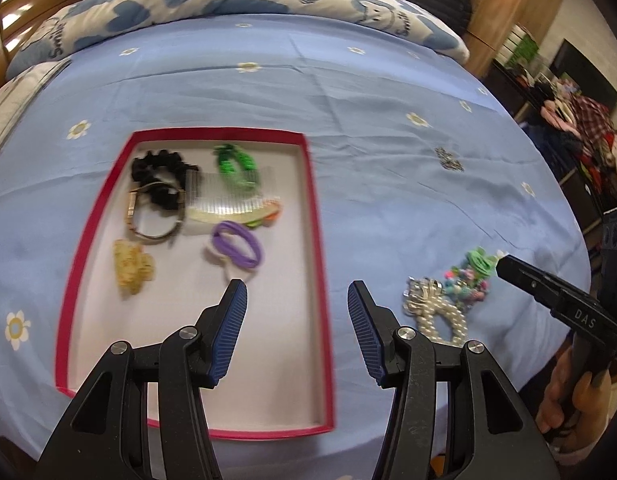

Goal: Organize jewelry
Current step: 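Grasp the pearl bracelet with the left tool while the right tool grasps the green bow tie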

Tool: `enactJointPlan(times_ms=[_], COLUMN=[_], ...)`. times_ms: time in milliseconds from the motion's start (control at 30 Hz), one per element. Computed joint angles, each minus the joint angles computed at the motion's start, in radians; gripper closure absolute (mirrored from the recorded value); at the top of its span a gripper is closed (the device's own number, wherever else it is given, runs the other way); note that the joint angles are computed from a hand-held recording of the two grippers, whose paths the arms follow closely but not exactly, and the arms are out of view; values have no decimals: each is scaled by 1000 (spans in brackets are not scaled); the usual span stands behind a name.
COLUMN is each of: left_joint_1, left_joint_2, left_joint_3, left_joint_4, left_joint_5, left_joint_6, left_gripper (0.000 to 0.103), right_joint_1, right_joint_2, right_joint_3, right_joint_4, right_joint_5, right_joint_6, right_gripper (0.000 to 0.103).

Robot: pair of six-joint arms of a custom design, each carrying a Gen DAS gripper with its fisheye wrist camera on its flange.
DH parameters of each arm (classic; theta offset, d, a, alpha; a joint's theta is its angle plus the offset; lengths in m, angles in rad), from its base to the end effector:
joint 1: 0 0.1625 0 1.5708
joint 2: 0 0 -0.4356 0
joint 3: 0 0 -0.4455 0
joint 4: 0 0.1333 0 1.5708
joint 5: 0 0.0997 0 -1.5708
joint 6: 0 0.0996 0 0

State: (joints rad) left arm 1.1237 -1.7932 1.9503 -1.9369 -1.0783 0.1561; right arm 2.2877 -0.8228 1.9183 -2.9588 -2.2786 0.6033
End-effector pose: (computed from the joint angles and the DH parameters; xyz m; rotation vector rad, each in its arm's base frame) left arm -0.0361 -0.4925 0.4525 0.7233 2.5611 -0.3730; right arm 0.4574 -0.4204 0.0420 0.0064 -2.6162 0.8958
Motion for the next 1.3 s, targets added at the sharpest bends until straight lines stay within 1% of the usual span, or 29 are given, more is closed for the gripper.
enactJointPlan(times_ms=[300,533,800,900,967,1167,1267,1300], left_joint_1=[-57,-89,-108,-107,-114,-113,-111,-112], left_joint_2=[-14,-20,-9,4,10,34,42,43], left_joint_3=[46,86,119,121,132,146,154,157], left_joint_4=[43,73,102,123,128,136,127,122], left_joint_5=[-21,-23,-33,-49,-36,-37,-33,-31], left_joint_6=[-18,-26,-41,-47,-47,-46,-41,-38], left_gripper=[50,50,50,50,50,50,50,50], right_joint_1=[-1,-16,-43,-57,-71,-101,-110,-113], right_joint_2=[-78,-110,-126,-125,-127,-125,-119,-116], right_joint_3=[96,144,178,184,188,181,171,165], right_joint_4=[-6,-16,-40,-43,-44,-31,-20,-12], right_joint_5=[-47,-55,-38,-27,-18,3,4,5], right_joint_6=[64,87,83,72,63,29,9,-1], right_gripper=[65,65,65,65,65,65,60,60])
